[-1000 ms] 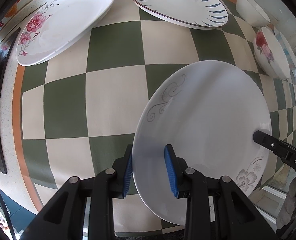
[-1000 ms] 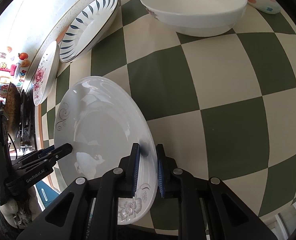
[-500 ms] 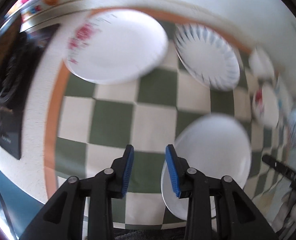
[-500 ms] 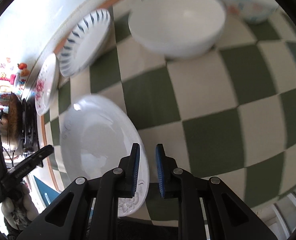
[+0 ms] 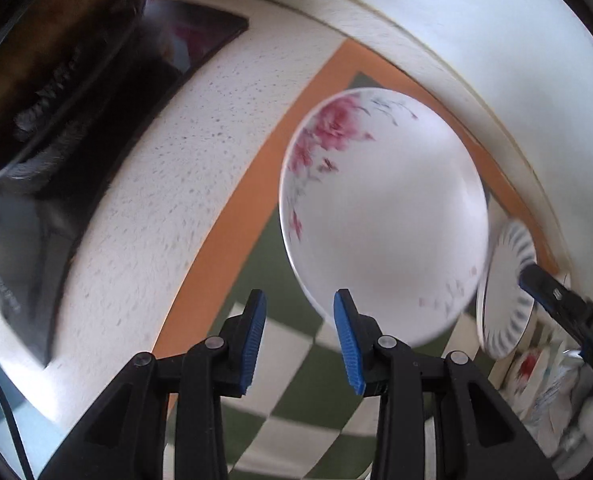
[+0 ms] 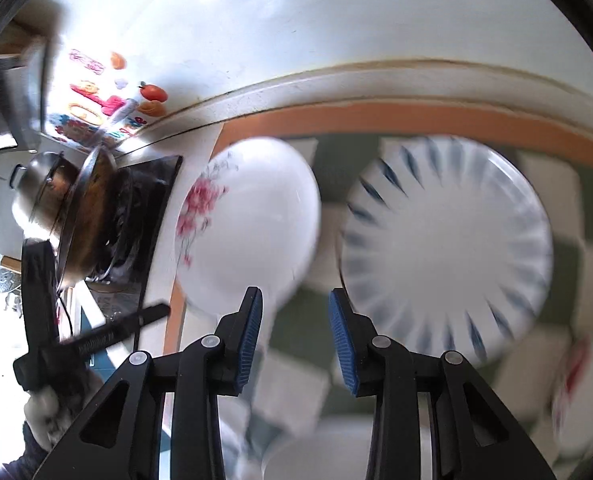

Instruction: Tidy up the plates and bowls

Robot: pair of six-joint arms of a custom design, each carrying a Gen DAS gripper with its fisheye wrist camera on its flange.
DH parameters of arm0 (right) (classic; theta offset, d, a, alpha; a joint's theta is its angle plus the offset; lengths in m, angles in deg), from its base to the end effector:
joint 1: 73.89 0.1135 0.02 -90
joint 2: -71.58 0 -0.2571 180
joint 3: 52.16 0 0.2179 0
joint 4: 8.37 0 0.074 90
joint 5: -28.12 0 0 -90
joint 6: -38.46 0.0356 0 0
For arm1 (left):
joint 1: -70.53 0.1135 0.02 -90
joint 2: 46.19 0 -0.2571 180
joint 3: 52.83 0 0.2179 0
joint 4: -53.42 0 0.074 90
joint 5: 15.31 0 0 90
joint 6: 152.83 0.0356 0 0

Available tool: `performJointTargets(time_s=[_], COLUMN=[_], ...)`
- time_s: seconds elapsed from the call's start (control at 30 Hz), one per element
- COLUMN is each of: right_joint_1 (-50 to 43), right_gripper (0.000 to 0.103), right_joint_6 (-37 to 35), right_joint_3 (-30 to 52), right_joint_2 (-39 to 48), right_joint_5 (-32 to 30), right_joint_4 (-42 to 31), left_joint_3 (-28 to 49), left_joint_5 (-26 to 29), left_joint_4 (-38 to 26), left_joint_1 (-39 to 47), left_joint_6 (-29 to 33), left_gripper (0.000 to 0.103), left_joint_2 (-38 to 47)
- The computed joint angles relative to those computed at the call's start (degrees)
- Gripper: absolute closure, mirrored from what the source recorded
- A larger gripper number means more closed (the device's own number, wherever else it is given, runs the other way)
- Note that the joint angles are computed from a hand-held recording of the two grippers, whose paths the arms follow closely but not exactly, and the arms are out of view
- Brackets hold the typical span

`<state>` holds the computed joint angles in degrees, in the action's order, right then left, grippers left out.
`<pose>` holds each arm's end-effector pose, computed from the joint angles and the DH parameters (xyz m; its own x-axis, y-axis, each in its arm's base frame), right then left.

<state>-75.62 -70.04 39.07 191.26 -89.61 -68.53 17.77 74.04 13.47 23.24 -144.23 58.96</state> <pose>0.3418 0.0062 0.1276 -0.9525 -0.2522 -0.1706 -0.3024 0.8489 0.4334 0.2010 -0.2172 0.1325 -0.8222 -0.5669 -0.0508 -0.5367 0.8019 -0.2626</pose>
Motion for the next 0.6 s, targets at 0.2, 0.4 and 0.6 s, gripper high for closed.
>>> performJointTargets(time_s=[0.2, 0.4, 0.6], right_joint_1=[8.05, 9.61, 9.90], right_gripper=[0.065, 0.066, 0.083], right_joint_6=[4.93, 5.12, 2.99], right_joint_3=[23.80, 41.06, 54.58], right_joint_2=[18.73, 31.24, 40.60], right_joint_5=[6.60, 6.10, 2.65], right_joint_4=[-6.79, -14.77, -24.03], left_joint_3=[-1.75, 0.55, 1.66], left_joint_5=[3.58, 3.98, 3.77], left_joint_4=[6.22, 6.83, 7.53], left_joint_1=[5.81, 8.07, 8.27], left_joint_6=[4.09, 8.21, 10.58], left_gripper=[0.070, 0.071, 0.076], left_joint_2=[4.19, 7.65, 9.26])
